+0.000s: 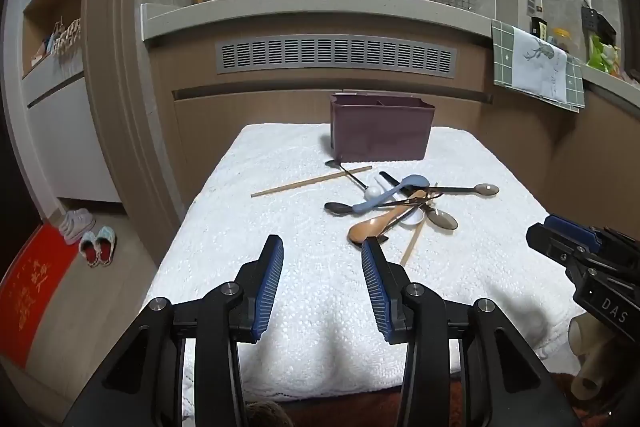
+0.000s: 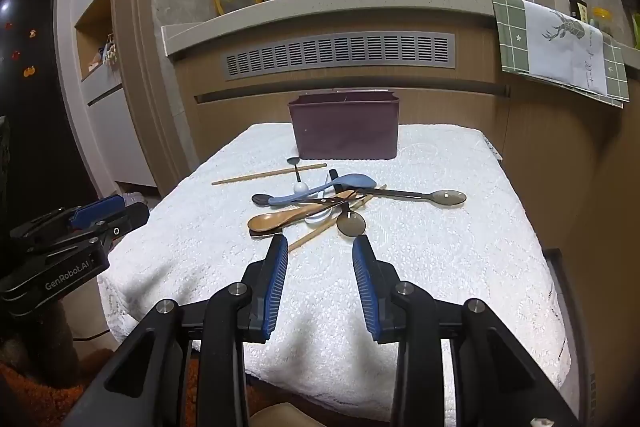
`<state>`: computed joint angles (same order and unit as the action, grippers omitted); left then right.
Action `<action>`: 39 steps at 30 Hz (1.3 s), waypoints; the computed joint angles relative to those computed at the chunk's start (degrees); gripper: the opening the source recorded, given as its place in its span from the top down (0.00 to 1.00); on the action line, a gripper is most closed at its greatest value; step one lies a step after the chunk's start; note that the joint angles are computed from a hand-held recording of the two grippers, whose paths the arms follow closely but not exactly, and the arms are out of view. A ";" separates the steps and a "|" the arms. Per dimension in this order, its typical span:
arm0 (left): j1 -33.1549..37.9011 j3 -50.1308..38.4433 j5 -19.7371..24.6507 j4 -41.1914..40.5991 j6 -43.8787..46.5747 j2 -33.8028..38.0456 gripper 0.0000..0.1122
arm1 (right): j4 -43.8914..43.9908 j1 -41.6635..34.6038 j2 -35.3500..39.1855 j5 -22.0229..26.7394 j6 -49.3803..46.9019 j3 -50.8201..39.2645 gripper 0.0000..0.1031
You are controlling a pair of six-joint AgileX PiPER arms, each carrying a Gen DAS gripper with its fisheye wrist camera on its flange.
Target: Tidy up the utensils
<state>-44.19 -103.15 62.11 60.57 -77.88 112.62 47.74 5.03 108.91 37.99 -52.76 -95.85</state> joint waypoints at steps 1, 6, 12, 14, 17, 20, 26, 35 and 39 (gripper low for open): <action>1.24 0.22 -0.96 -3.73 -0.63 -0.83 0.63 | -0.23 -0.24 -0.05 0.33 0.03 -0.30 0.69; 1.93 0.25 -1.33 -5.17 0.68 -0.95 0.63 | -2.18 0.40 -0.26 -0.37 1.07 0.03 0.69; 2.66 1.89 -2.27 -4.81 0.08 -1.24 0.63 | -1.05 0.76 -0.54 -1.47 0.04 1.37 0.69; 2.18 -0.55 -1.51 -4.87 1.43 0.27 0.63 | -2.01 0.35 0.10 -0.09 1.00 -0.50 0.69; 2.18 -0.63 -1.53 -4.89 1.56 0.25 0.63 | -2.08 0.35 0.19 0.01 1.08 -0.55 0.69; 2.16 -0.77 -1.43 -4.89 1.54 0.39 0.63 | -2.21 0.34 0.31 0.07 1.25 -0.65 0.69; 2.12 -2.08 -1.11 -5.54 2.40 1.03 0.63 | -2.36 0.35 0.40 0.20 1.47 -0.85 0.69; 1.92 -1.80 -1.23 -5.33 2.33 0.85 0.63 | -2.25 0.29 0.55 0.23 1.31 -0.86 0.69; 1.94 -1.86 -1.24 -5.41 2.42 0.87 0.63 | -2.34 0.30 0.56 0.26 1.43 -0.91 0.69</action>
<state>-42.26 -105.01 60.87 55.16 -75.46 113.49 45.40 5.32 109.47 38.25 -51.33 -96.76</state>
